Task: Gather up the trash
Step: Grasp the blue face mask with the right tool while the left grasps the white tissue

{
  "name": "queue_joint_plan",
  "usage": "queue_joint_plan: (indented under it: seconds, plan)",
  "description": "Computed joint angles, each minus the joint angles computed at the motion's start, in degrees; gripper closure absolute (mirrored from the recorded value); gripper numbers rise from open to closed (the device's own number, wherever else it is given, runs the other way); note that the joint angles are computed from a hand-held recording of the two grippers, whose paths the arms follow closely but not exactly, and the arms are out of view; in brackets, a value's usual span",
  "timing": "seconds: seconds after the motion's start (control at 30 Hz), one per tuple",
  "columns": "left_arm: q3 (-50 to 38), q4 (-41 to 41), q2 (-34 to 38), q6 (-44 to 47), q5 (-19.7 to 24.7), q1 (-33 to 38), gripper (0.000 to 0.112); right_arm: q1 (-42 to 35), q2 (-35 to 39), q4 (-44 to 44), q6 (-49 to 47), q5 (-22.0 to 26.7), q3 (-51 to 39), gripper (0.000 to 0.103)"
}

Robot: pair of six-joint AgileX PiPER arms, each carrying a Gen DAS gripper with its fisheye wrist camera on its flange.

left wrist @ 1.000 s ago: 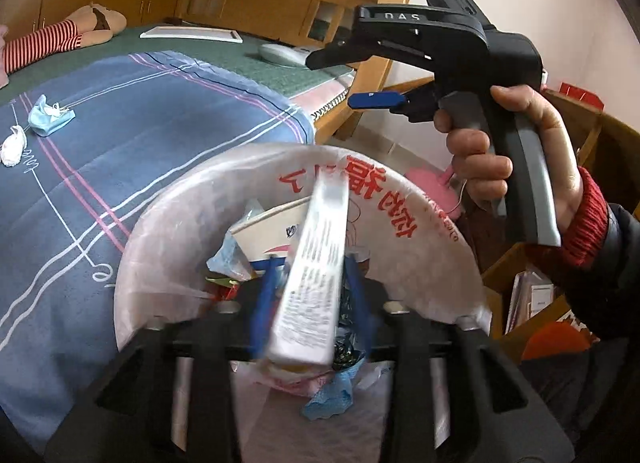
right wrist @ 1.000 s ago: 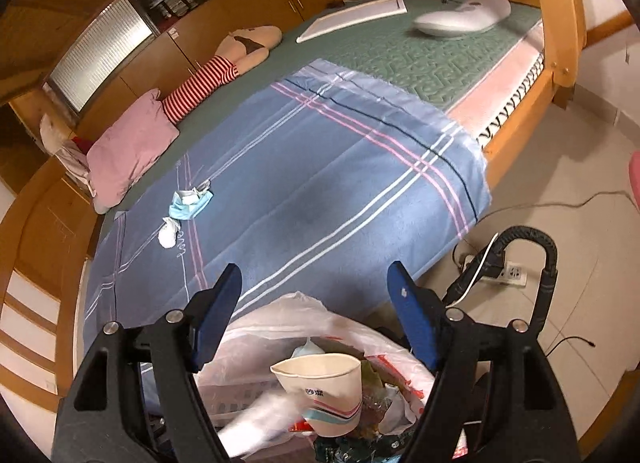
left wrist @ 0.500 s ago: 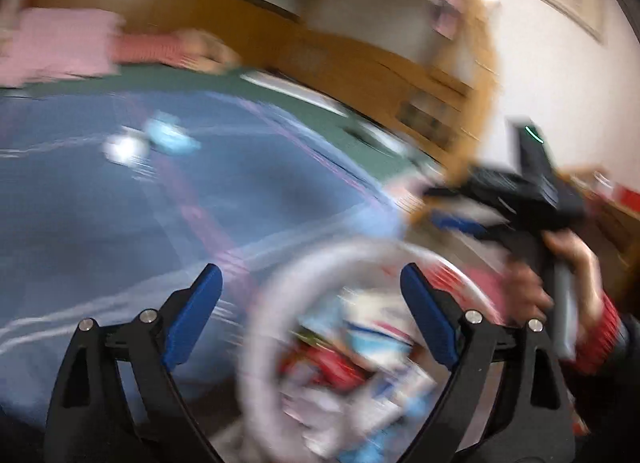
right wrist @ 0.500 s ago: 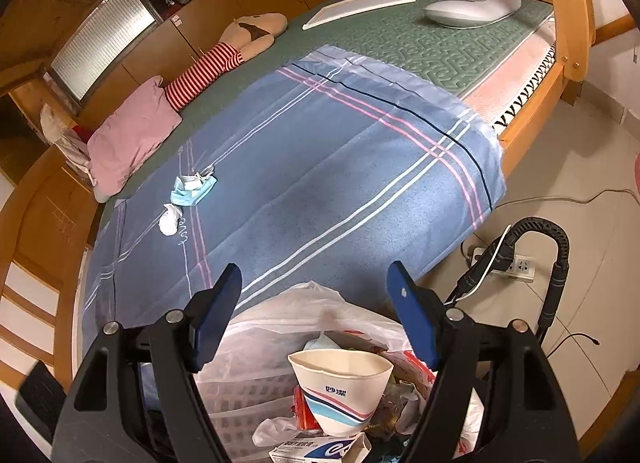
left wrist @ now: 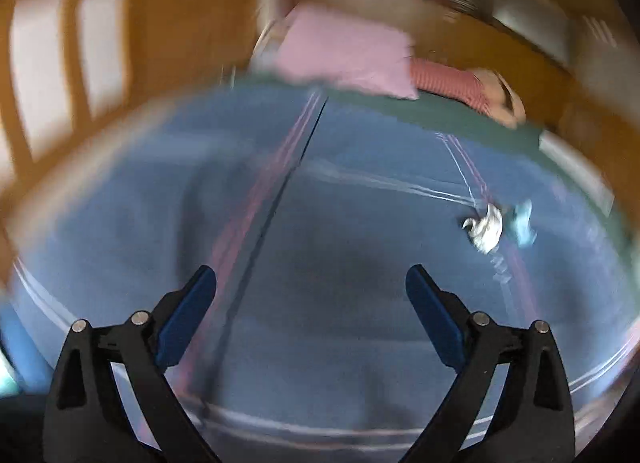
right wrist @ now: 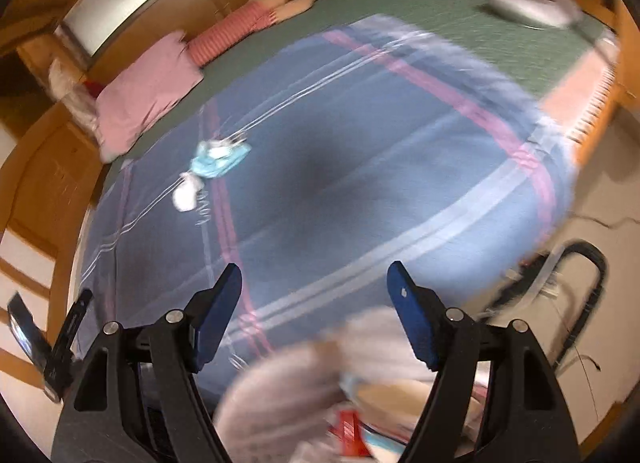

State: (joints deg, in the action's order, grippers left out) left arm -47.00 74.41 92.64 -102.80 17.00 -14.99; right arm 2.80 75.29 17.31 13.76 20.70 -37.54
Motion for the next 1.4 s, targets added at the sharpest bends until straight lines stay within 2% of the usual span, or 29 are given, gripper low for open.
queue_joint_plan:
  seconds: [0.03,0.07,0.13,0.17,0.23,0.33,0.4,0.5,0.6,0.63,0.67,0.7,0.8,0.87,1.0,1.17,1.4]
  plan:
    - [0.51,-5.73,0.15,3.15,-3.44,3.0,0.017,2.3,3.66,-2.92,2.93,-1.05,-2.96,0.029]
    - [0.57,-11.46,0.5,7.86,-4.58,4.53,0.017,4.23,7.22,-5.32,5.32,-1.89,-6.14,0.029]
    - [-0.91,-22.12,1.88,17.06,-2.77,5.72,0.017,6.7,14.3,-5.93,6.27,-2.58,-13.19,0.029]
    - [-1.05,-24.76,2.28,19.68,-3.15,6.33,0.017,7.57,16.79,-6.66,7.34,-2.63,-15.93,0.029]
    - [-1.37,-31.14,2.42,26.35,-3.22,6.88,0.016,10.08,24.29,-12.84,13.32,-1.86,-24.97,0.029]
    - [-0.82,-28.48,2.17,24.61,-2.33,5.55,0.016,12.55,35.05,-20.37,20.1,2.49,-39.36,0.029]
    - [-1.63,-25.26,3.08,22.44,-0.91,4.09,0.015,13.98,42.6,-26.0,24.87,7.37,-50.27,0.029]
    - [-1.56,-21.22,3.4,19.69,1.53,1.89,0.015,16.28,53.26,-34.18,30.65,17.51,-66.56,0.029]
    - [-1.56,-22.74,3.58,22.62,1.42,3.07,0.015,17.6,63.09,-36.43,30.33,28.75,-82.05,0.029]
    - [-1.66,-23.56,3.74,23.27,1.22,3.53,0.015,17.84,64.95,-36.54,29.9,30.5,-84.83,0.029]
    - [-2.06,-24.61,4.11,24.04,1.15,3.8,0.015,17.83,66.04,-35.9,29.17,30.81,-86.12,0.033]
    - [-2.26,-26.2,4.34,25.37,0.82,4.36,0.015,17.5,66.02,-34.01,27.94,28.95,-85.11,0.049]
    - [-1.97,-29.51,4.18,27.75,-0.34,5.65,0.015,17.61,65.41,-30.57,24.73,26.34,-82.66,0.064]
    - [-1.88,-28.2,4.12,26.1,-0.32,5.58,0.015,18.24,64.75,-28.72,21.83,25.34,-81.26,0.069]
    - [-1.39,-24.36,3.45,21.39,0.2,5.28,0.015,20.14,59.83,-19.63,10.41,20.71,-72.85,0.071]
    - [0.25,-19.29,2.1,14.33,0.08,5.88,0.015,25.13,54.27,-14.75,-0.8,19.29,-63.69,0.071]
    - [2.11,-14.78,0.72,6.67,-0.85,7.68,0.015,29.17,45.18,1.63,-20.48,16.76,-49.03,0.071]
